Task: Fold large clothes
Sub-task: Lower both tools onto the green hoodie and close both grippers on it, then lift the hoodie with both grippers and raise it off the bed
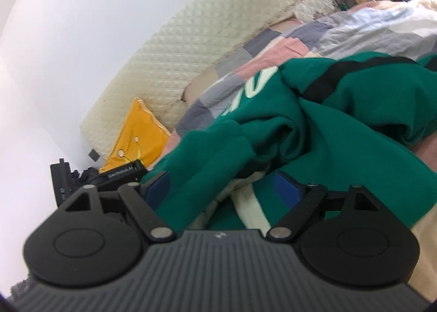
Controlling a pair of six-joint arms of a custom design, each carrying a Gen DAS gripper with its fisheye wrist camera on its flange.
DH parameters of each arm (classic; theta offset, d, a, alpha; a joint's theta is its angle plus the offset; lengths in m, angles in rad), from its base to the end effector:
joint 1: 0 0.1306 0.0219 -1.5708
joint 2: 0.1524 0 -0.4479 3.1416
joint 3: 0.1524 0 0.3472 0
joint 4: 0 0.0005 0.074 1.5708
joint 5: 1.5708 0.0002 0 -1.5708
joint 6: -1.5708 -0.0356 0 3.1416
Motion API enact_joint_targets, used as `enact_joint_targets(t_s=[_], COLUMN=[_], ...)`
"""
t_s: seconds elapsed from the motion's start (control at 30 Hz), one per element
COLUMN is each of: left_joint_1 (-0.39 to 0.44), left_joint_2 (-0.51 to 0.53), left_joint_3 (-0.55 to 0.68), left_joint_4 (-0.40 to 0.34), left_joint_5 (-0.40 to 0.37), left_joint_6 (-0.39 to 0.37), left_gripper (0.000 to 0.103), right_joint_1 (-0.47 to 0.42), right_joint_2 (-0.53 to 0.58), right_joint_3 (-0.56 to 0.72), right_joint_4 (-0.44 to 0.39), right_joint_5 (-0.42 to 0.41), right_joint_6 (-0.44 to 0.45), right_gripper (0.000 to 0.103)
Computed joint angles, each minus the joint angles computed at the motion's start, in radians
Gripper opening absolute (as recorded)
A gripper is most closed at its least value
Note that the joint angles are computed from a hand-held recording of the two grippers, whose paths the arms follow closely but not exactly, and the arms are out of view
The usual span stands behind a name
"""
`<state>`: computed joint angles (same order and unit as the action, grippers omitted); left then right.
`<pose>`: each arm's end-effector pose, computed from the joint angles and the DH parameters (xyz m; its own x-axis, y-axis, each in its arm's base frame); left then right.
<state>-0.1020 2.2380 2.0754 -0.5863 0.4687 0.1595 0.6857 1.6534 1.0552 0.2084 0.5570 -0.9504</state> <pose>0.7635 -0.0948 0.3079 -0.7354 -0.0672 -0.6743 0.3071 0.8540 -0.4200 0.4065 0.3076 0.3309 -0.3004 0.6466 -0.7012 0.1469 0.7577 0.6358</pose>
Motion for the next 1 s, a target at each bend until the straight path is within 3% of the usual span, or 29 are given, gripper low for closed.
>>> enact_joint_targets(t_s=[0.1, 0.17, 0.23, 0.37, 0.43, 0.53, 0.7, 0.9, 1.0], left_joint_1=[0.002, 0.008, 0.018, 0.055, 0.074, 0.107, 0.161, 0.257, 0.319], left_joint_2=[-0.007, -0.043, -0.092, -0.209, -0.265, -0.356, -0.505, -0.651, -0.692], left_joint_3=[-0.012, -0.066, -0.127, -0.261, -0.318, -0.421, -0.611, -0.849, -0.927], left_joint_4=[-0.007, 0.027, 0.047, 0.099, 0.102, 0.131, 0.204, 0.358, 0.403], left_joint_5=[0.0, 0.011, 0.033, 0.129, 0.167, 0.218, 0.289, 0.39, 0.453], left_joint_6=[-0.027, -0.025, -0.028, -0.018, -0.023, -0.028, -0.034, 0.029, 0.048], left_gripper=[0.031, 0.021, 0.018, 0.014, 0.013, 0.011, 0.01, 0.01, 0.01], right_joint_1=[0.004, 0.003, 0.011, 0.051, 0.055, 0.065, 0.104, 0.145, 0.148], right_joint_2=[0.011, 0.013, 0.012, 0.011, -0.002, -0.027, -0.064, -0.1, -0.102], right_joint_3=[0.0, -0.003, -0.027, -0.023, -0.026, -0.051, -0.087, -0.091, -0.106], right_joint_4=[-0.019, -0.039, 0.016, -0.022, -0.044, -0.001, 0.032, 0.004, 0.066], right_joint_5=[0.039, 0.046, 0.066, 0.187, 0.201, 0.217, 0.195, 0.15, 0.115], right_joint_6=[0.035, 0.007, -0.021, 0.01, -0.002, -0.013, -0.048, -0.045, -0.052], right_gripper=[0.086, 0.086, 0.086, 0.086, 0.086, 0.086, 0.086, 0.087, 0.086])
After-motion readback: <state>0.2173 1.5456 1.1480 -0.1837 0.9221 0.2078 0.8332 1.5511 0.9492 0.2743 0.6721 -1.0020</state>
